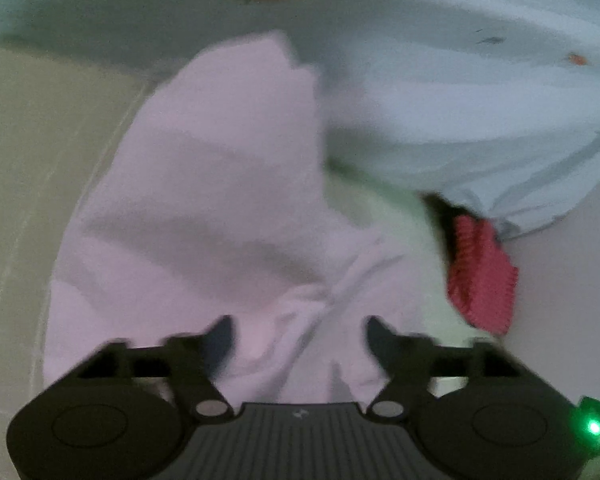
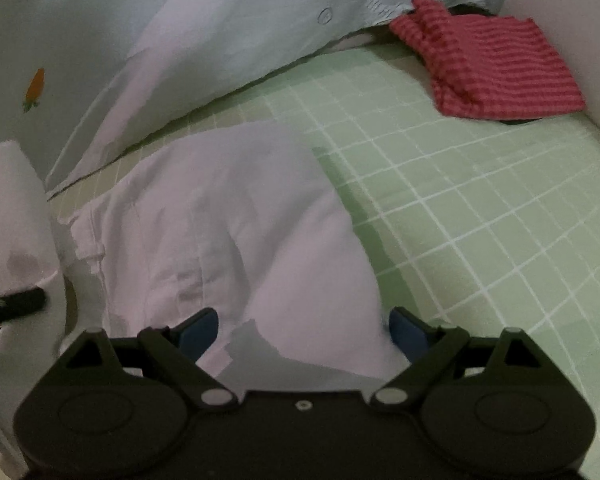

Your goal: Fold clothes

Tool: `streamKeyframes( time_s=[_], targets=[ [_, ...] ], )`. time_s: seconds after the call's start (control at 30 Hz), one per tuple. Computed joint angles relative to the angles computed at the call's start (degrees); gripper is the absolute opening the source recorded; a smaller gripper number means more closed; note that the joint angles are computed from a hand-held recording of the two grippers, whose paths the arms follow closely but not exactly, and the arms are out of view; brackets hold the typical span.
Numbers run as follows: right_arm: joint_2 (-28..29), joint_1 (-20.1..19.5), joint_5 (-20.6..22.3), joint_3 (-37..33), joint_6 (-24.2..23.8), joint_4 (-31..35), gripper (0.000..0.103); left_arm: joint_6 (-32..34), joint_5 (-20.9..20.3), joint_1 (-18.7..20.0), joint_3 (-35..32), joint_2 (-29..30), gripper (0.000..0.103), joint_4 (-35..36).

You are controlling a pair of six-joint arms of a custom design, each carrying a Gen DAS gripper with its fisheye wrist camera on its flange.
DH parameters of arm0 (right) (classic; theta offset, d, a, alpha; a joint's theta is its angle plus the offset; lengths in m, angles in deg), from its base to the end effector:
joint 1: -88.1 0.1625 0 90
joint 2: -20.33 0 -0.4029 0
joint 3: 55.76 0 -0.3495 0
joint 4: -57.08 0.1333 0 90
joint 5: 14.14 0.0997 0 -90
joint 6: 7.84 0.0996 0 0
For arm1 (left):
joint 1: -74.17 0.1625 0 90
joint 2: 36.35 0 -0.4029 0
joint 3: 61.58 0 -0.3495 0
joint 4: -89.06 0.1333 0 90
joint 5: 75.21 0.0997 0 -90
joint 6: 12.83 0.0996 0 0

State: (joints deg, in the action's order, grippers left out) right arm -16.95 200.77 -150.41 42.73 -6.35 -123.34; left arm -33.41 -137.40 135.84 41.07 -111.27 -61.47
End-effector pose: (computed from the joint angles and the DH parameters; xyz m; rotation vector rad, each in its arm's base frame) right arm 0.2915 -0.5388 0.0888 0.1736 -2.3431 0.8038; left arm -0.1007 -0.5657 0.3689 -0.0141 2.7658 -1.0217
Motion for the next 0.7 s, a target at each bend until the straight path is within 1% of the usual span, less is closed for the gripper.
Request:
streamKeyframes(
  time_s=[0.07, 0.1, 0.17, 0.3, 0.37, 0.47, 0.57, 0.63, 0.7],
  targets=[
    [1.04, 1.00, -1.95, -0.87, -2.18, -1.79, 0.093, 3.27, 1.92, -1.62, 1.20, -1.15, 0.084, -2.79],
    [1.68, 1.59, -2.63, -1.33, -3.81, -2.95, 0.093, 3.64, 3.48, -2.16, 1.56, -1.68, 0.085, -3.02],
    [2.38, 2.42, -2.11, -2.09, -5.59, -3.77, 0.093, 3.97, 6.58, -3.06, 2.21, -2.72, 0.085, -3.24],
    [3.80, 3.68, 0.62, -4.14, -8.29, -3.03, 0.093, -2.16, 12.19, -2.05, 2.66, -5.13, 0.085, 0.69],
    [4.83, 4.29, 1.97, -5.72, -9.59, -1.99, 0.093, -6.05, 14.16, -0.99, 2.13, -5.83, 0.085, 3.54],
    [6.58, 4.92, 4.91, -9.11, -10.06, 0.73, 0.093, -10.64, 14.77, 0.82, 1.41, -6.65, 0.085, 7.43],
    [8.29, 5.16, 8.48, -12.63, -9.58, 4.33, 0.093, -12.00, 14.34, 2.00, 0.93, -6.84, 0.085, 10.01],
    [9.44, 5.03, 11.32, -14.97, -8.45, 7.90, 0.090, -12.00, 13.63, 2.63, 0.94, -7.42, 0.085, 11.93],
    [10.74, 4.90, 13.55, -17.38, -7.49, 11.51, 0.075, -11.84, 13.06, 2.99, 0.77, -6.83, 0.085, 13.09]
  ],
)
